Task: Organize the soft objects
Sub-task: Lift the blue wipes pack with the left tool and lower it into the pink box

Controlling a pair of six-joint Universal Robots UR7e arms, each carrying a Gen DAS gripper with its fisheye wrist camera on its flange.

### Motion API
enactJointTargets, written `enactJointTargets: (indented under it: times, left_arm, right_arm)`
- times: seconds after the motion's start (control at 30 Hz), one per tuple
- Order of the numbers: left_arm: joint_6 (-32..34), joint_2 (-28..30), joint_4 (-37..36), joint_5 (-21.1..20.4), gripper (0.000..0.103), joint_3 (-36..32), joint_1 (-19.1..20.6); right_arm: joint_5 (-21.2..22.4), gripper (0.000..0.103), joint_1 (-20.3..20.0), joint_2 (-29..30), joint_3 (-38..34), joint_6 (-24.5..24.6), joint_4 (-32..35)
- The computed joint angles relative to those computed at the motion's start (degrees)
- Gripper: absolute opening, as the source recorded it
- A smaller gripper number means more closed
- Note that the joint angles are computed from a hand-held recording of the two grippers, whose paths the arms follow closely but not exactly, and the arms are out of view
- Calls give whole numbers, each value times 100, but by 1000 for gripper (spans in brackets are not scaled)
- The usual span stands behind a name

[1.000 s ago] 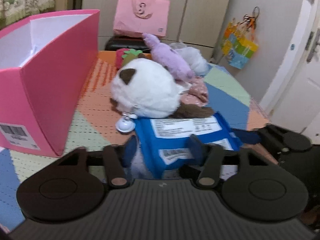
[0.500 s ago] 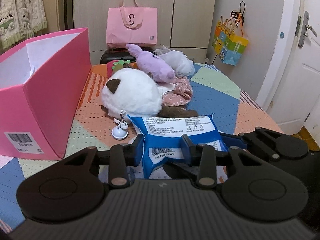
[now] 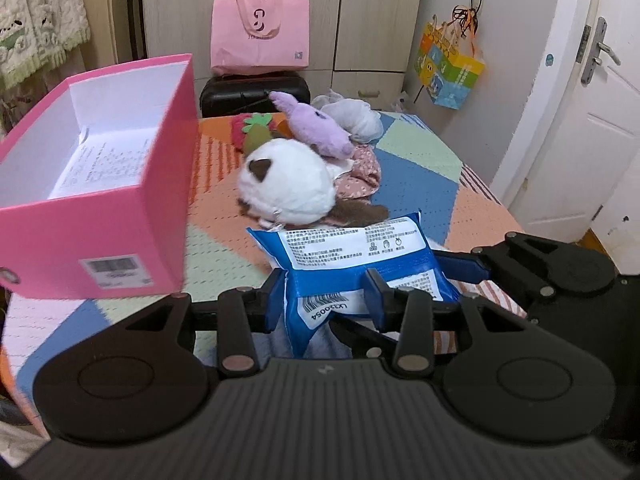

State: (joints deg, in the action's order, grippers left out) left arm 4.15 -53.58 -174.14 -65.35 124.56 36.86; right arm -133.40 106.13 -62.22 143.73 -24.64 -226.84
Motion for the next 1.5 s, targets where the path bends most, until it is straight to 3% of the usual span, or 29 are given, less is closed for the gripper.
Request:
enactJointTargets:
  times: [0.2,0.4,0.53,0.8,1.03,1.23,1.33,1.5]
  left_arm:
    - [36,-754,846,-93,40,60,176]
    - [-236,-1434,1791,7,40,17,363]
    - [-443,-1800,2474,-74,40,-200,533]
    - [-511,-2043,3530,-242,40,-866,747]
    - [-115,-1670,3501,-326,42,-1568,902]
    - [262,-982,3057,-362,46,-2263,1130]
    - [398,-554,2911,-349,46,-2686,1253]
    - [616,194,2766,-429,46,-3462,1495]
  right_arm:
    - [-168,75,500,-51,-248,511,988]
    - [-35,74,875,-330,-756,1027,2957]
    - [176,75,1035,-431,-1099,1318,3881]
    - [438,75,1209,-419,-1699,1308,4696]
    - [495,75,1089,-205,-2277,683,4460]
    - [1089,75,560,-2,-2762,38,4032]
    - [1382,75,242,114,-3103,5,4141]
    - [1509,75,-135,434,-3767,-41,4412]
